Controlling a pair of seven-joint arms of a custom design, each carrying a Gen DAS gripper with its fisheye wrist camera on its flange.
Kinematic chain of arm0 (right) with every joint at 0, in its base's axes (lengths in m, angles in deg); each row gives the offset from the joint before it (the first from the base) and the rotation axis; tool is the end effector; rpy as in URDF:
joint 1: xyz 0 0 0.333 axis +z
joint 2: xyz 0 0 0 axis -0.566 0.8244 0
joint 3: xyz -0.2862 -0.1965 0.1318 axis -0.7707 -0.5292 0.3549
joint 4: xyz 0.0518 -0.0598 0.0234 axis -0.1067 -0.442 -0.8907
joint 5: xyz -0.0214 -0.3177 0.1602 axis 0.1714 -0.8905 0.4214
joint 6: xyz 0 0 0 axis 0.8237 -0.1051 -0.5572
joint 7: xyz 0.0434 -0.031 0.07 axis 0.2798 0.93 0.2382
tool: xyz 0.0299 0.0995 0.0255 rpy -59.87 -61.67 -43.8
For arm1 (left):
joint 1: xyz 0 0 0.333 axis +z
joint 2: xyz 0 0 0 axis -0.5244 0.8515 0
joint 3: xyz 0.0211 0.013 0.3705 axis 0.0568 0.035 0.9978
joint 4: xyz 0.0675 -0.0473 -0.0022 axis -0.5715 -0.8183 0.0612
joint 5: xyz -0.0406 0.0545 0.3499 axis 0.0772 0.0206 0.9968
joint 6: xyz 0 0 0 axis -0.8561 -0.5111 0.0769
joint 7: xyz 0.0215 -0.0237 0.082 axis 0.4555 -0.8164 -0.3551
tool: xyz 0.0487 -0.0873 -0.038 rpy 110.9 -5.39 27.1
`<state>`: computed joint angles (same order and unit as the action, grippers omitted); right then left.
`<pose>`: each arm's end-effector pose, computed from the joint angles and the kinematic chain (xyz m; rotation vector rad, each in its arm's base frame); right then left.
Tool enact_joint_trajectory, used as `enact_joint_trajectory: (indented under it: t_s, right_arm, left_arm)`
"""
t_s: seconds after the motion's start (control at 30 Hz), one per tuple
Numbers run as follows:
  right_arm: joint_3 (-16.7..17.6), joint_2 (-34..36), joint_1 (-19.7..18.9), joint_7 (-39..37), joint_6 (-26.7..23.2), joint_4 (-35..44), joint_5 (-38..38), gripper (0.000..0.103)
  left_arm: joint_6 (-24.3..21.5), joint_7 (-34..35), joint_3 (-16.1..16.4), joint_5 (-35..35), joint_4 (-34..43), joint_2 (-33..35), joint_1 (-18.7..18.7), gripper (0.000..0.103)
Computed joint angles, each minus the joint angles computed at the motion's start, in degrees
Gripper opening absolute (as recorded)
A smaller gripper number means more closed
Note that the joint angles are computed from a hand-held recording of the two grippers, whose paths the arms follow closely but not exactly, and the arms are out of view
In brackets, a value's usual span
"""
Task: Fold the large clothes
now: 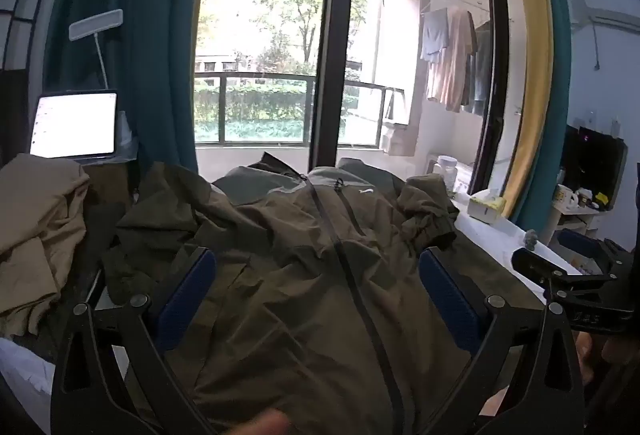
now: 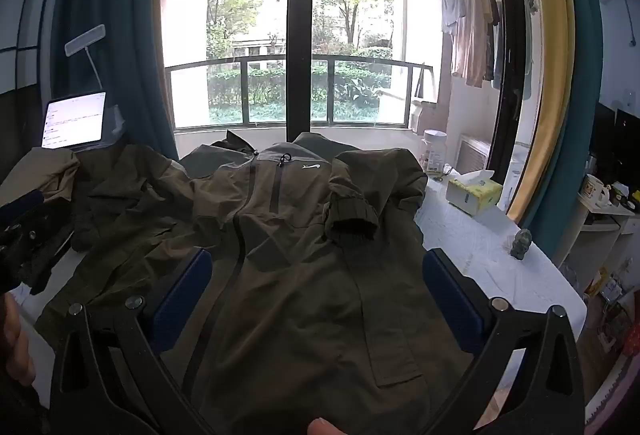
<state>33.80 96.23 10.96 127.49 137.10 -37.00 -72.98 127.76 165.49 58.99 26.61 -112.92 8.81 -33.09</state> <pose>0.6645 0.2059 0.5664 -1.5547 1.4615 -0.9462 0.6104 -0.0932 0.5844 -1.3954 1.5640 -1.1843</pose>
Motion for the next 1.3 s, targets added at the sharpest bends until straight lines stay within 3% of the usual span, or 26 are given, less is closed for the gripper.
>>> enact_joint_trajectory:
  t_s: [0.1, 0.13, 0.17, 0.23, 0.33, 0.4, 0.5, 0.9, 1.3]
  right_arm:
    - [0.2, 0.1, -0.1, -0.1, -0.1, 0.2, 0.1, 0.103]
    - [0.3, 0.2, -0.2, -0.1, -0.2, 0.4, 0.1, 0.103]
    - [0.5, 0.2, -0.3, -0.1, -0.3, 0.5, 0.1, 0.103]
    - [0.8, 0.2, -0.6, -0.1, -0.2, 0.6, 0.0, 0.103]
    - [0.1, 0.1, 0.0, 0.1, 0.3, 0.1, -0.1, 0.103]
    - [-1.1, 0.0, 0.8, 0.1, 1.0, -0.7, 0.2, 0.103]
    - [-0.4, 0.9, 0.0, -0.4, 0.4, 0.7, 1.4, 0.103]
    - [0.4, 1.2, -0.5, -2.3, 1.7, 0.8, 3.7, 0.103]
    - [2.8, 1.0, -2.1, -6.5, 2.2, 1.0, 6.8, 0.103]
  left_arm:
    - [2.2, 3.9, 5.2, -5.3, -1.4, 0.0, -6.0, 0.103]
    - [2.5, 6.9, 4.8, -8.2, -1.7, -0.1, -6.5, 0.103]
    - [0.0, 5.7, 3.5, -7.9, 0.0, 0.6, -5.0, 0.103]
    - [0.3, 1.6, 1.0, -3.6, -0.2, 0.7, -1.4, 0.103]
    - [0.6, 4.1, 3.9, -6.5, -0.3, 1.0, -4.8, 0.103]
    - [-0.7, 0.5, 0.4, -2.1, 0.7, 0.9, -0.3, 0.103]
    - [-1.0, -0.2, -2.0, -0.9, 0.9, 1.1, 2.1, 0.103]
    - [-1.3, -1.5, -0.1, 0.2, 1.4, 1.4, 0.7, 0.103]
    - [-1.4, -3.0, -2.9, 3.3, 1.6, 1.5, 3.6, 0.103]
